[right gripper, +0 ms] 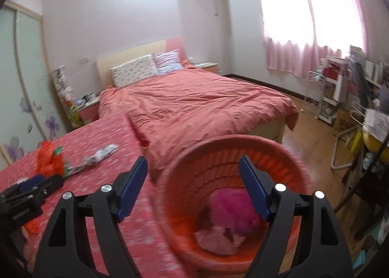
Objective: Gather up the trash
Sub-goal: 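Return both tools to the pile while right tool grasps the orange bag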
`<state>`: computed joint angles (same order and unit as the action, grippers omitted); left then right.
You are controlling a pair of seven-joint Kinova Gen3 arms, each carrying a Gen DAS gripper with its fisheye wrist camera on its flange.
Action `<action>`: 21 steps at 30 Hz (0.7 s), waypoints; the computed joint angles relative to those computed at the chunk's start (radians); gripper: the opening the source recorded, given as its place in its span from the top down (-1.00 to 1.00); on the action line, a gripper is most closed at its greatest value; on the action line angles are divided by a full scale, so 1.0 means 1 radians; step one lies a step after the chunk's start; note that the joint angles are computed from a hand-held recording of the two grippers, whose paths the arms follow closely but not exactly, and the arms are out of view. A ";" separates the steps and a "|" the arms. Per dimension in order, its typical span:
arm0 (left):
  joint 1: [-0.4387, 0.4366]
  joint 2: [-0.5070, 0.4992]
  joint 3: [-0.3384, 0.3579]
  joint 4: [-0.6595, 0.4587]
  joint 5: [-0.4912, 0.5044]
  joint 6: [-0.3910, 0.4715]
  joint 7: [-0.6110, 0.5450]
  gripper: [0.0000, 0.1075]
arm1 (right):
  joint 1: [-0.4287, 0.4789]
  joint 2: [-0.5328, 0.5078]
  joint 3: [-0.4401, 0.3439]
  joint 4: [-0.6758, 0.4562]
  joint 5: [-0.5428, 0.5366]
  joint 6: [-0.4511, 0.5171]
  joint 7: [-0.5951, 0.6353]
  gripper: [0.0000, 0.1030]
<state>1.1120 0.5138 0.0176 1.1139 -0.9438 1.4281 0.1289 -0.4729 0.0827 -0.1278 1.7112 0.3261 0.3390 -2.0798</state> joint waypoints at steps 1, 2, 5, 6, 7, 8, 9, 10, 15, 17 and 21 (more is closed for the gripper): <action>0.016 -0.019 -0.006 0.027 -0.001 0.029 0.023 -0.44 | -0.017 0.003 -0.011 -0.006 0.010 0.007 -0.004 -0.47; 0.029 -0.036 -0.006 0.052 -0.004 0.064 0.046 -0.44 | -0.037 0.008 -0.020 -0.014 0.021 0.016 -0.010 -0.47; 0.051 -0.078 0.015 0.113 -0.013 0.162 0.111 -0.44 | -0.081 0.028 -0.052 -0.040 0.010 0.042 0.011 -0.47; 0.060 -0.099 0.023 0.145 -0.013 0.199 0.144 -0.44 | -0.093 0.034 -0.066 -0.050 -0.012 0.053 0.032 -0.46; 0.066 -0.112 0.032 0.163 -0.014 0.228 0.169 -0.44 | -0.112 0.041 -0.072 -0.059 -0.017 0.062 0.037 -0.46; 0.071 -0.128 0.042 0.188 -0.012 0.256 0.200 -0.44 | -0.135 0.048 -0.079 -0.068 -0.018 0.071 0.039 -0.46; 0.073 -0.139 0.052 0.204 -0.010 0.279 0.222 -0.45 | -0.158 0.061 -0.090 -0.083 -0.025 0.082 0.049 -0.45; 0.077 -0.155 0.062 0.228 -0.005 0.309 0.253 -0.46 | -0.179 0.068 -0.094 -0.092 -0.029 0.089 0.054 -0.44; 0.083 -0.213 0.117 0.327 0.044 0.428 0.393 -0.46 | -0.274 0.130 -0.128 -0.172 -0.080 0.144 0.121 -0.26; 0.080 -0.241 0.141 0.372 0.076 0.455 0.456 -0.46 | -0.320 0.156 -0.127 -0.204 -0.086 0.172 0.127 -0.12; 0.067 -0.289 0.189 0.455 0.138 0.486 0.578 -0.46 | -0.395 0.229 -0.128 -0.299 -0.116 0.243 0.161 -0.02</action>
